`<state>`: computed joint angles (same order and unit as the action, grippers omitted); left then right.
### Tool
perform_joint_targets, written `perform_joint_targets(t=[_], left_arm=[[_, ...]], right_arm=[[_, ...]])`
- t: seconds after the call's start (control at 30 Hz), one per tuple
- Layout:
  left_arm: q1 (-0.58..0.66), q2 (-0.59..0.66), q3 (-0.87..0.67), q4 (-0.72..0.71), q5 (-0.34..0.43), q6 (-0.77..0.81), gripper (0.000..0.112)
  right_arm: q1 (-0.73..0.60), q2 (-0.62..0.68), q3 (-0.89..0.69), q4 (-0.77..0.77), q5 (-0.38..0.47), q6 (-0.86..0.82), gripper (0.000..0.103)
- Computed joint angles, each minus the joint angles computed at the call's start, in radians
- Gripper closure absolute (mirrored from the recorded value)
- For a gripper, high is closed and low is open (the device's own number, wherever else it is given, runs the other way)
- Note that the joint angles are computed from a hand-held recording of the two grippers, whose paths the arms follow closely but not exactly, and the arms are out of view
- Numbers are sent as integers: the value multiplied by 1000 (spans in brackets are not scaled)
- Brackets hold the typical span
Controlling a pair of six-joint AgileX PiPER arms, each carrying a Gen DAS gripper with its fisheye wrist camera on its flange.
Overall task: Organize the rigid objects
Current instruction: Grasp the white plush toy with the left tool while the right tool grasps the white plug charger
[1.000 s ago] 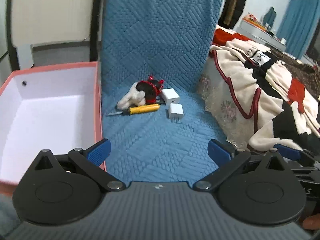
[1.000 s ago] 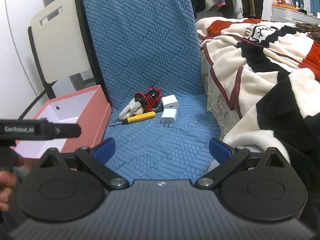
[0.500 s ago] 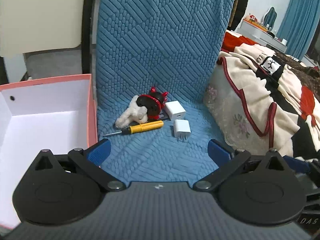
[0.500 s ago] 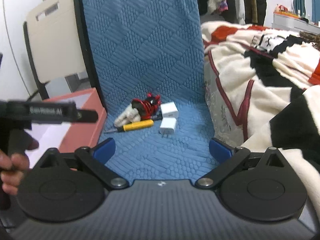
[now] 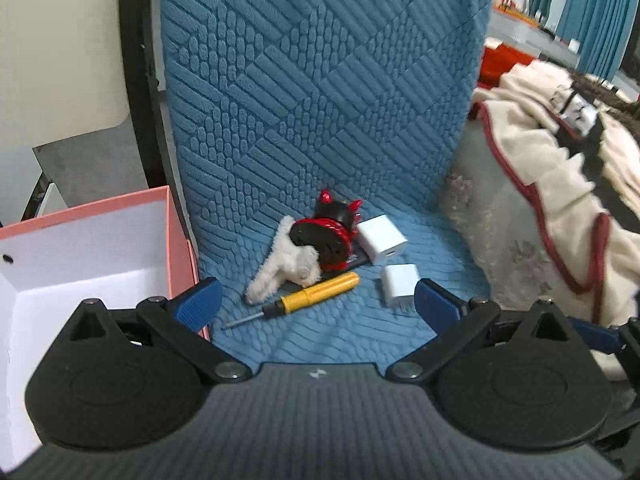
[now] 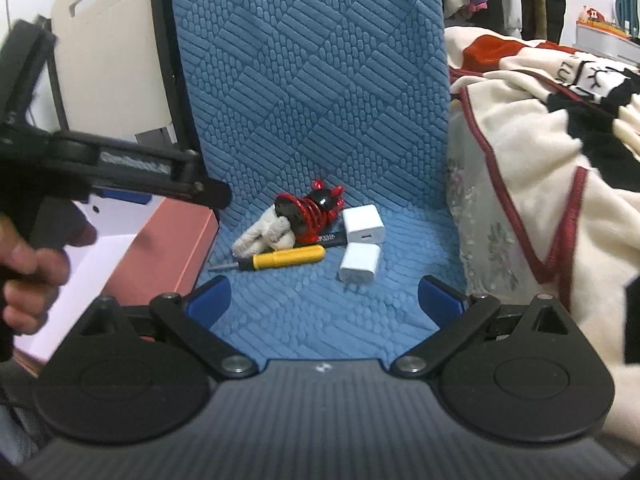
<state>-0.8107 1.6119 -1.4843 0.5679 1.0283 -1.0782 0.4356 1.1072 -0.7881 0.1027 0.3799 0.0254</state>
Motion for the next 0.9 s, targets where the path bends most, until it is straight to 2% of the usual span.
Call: perform_joint_targets(t=[0.1, 0.2, 0.3, 0.37, 0.43, 0.57, 0.9], left_arm=[[70, 70, -57, -69, -8, 125, 13], [147, 129, -100, -169, -32, 232, 18], [195, 203, -160, -212, -21, 311, 25], [216, 243, -190, -238, -24, 357, 28], [235, 293, -233, -258, -12, 405, 33], [261, 368, -293, -282, -3, 473, 37], [296, 519, -440, -284, 62, 534, 42]], right_arm=[[-10, 79, -42, 23, -14, -24, 4], [-35, 171, -100, 114, -9, -98, 9], [-26, 260, -164, 49, -15, -39, 20], [-31, 327, -217, 40, 6, -19, 23], [-57, 398, -282, 106, 54, -42, 26], [-90, 491, -363, 183, 104, -50, 29], [-89, 653, -502, 107, 147, 95, 30]])
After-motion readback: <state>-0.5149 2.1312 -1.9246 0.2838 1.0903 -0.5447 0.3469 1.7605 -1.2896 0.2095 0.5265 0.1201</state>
